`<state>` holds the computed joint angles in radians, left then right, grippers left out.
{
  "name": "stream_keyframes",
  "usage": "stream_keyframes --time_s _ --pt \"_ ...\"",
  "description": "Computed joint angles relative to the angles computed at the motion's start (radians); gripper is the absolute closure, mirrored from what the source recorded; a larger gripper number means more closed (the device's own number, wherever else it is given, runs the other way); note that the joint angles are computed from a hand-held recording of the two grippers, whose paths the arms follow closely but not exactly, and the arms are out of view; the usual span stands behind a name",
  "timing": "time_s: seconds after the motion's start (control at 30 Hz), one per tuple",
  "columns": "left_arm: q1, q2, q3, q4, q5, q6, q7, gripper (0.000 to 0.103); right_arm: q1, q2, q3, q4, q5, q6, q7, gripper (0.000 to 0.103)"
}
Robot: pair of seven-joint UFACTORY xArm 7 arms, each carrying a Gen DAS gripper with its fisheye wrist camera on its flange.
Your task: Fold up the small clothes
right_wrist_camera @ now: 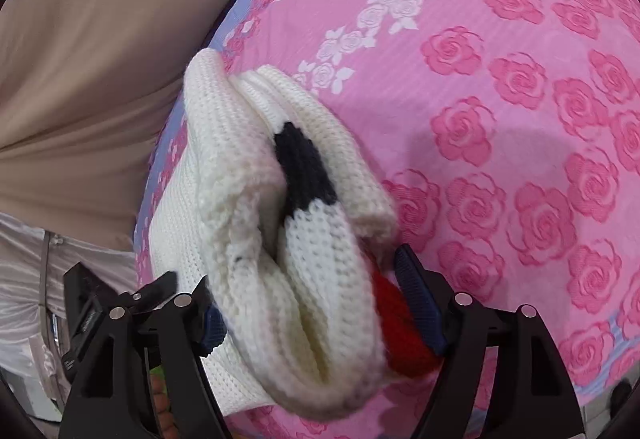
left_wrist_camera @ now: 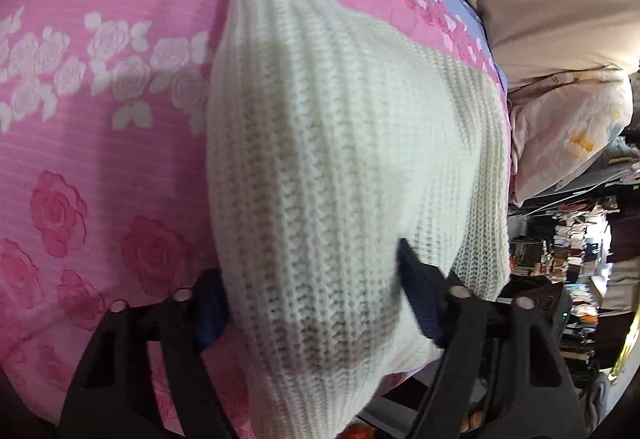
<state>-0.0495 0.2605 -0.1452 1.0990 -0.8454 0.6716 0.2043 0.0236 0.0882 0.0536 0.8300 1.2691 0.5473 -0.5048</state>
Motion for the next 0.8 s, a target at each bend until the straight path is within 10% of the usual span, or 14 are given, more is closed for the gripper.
stream_keyframes --time_s 0.13,0.4,0.63,0.8 --pt "-0.002 -0.073 -0.001 0.039 0.012 0.05 0.044 0.056 0.015 -0.056 0.01 0.019 -0.006 0.007 0.022 0.07" --pt "-0.02 -0.299 0.068 0.161 -0.182 0.196 0.326 0.056 0.109 -0.363 0.0 0.044 -0.165 -0.147 0.121 0.072" --pt "-0.047 -0.438 0.166 0.293 -0.279 0.16 0.516 0.055 0.353 -0.469 -0.103 0.206 0.056 -0.391 -0.274 0.071" --pt "-0.038 -0.41 0.2 0.331 -0.16 0.057 0.516 0.051 0.416 -0.331 -0.118 0.415 0.213 -0.37 -0.471 0.069"
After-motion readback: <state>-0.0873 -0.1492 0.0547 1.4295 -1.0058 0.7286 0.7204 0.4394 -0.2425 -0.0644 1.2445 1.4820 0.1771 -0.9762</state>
